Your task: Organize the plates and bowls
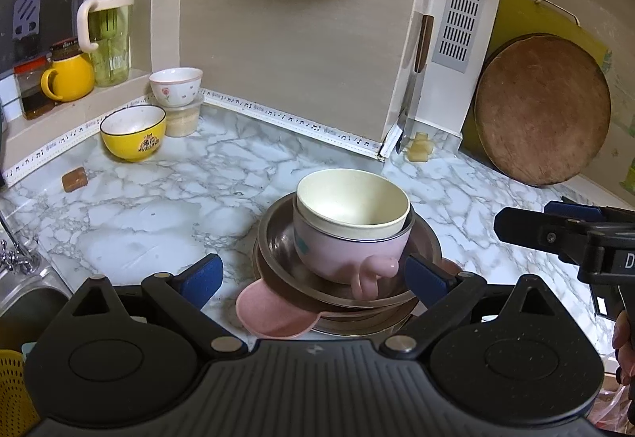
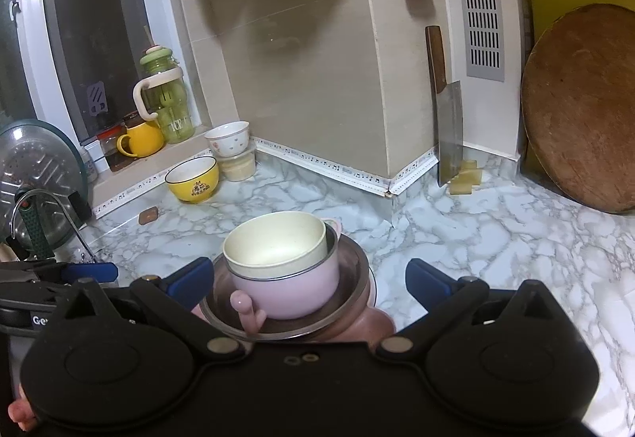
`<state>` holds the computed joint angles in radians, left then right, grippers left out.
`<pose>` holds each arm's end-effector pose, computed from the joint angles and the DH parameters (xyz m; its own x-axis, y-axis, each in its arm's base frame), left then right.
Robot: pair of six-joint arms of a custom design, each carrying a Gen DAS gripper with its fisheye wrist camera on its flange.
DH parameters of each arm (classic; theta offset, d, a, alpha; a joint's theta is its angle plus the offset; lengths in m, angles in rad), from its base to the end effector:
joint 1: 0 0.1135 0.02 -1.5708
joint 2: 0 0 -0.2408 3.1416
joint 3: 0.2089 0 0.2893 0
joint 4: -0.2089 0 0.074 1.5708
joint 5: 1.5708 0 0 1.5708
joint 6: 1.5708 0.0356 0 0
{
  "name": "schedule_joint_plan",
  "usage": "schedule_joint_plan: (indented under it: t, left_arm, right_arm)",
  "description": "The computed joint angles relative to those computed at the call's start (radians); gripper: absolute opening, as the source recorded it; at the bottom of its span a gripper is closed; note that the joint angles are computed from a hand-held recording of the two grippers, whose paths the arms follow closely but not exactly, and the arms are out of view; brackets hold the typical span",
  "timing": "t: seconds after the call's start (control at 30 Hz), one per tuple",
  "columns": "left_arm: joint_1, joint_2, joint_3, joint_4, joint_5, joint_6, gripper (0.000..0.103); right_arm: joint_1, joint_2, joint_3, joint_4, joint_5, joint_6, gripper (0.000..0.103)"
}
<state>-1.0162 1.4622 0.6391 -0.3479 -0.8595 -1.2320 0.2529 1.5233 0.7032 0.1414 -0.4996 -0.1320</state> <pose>0.1641 -0.2138 0.0966 -0.5382 -0.3004 -0.7875 -0.3246 0.9361 -0.1352 0.3127 0.0984 0.1219 -0.5261 -0.2553 -0.8112 -0.6556 0.7293 0.1957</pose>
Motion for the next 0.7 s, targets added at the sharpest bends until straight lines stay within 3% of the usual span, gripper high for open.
schedule_joint_plan:
  t: [0.7]
  left_arm:
    - [0.001,-0.006,-0.006,0.035,0.006,0.031,0.099]
  right_arm:
    - [0.013,-0.018,-0.020,0.011,0.029,-0.014,0.103]
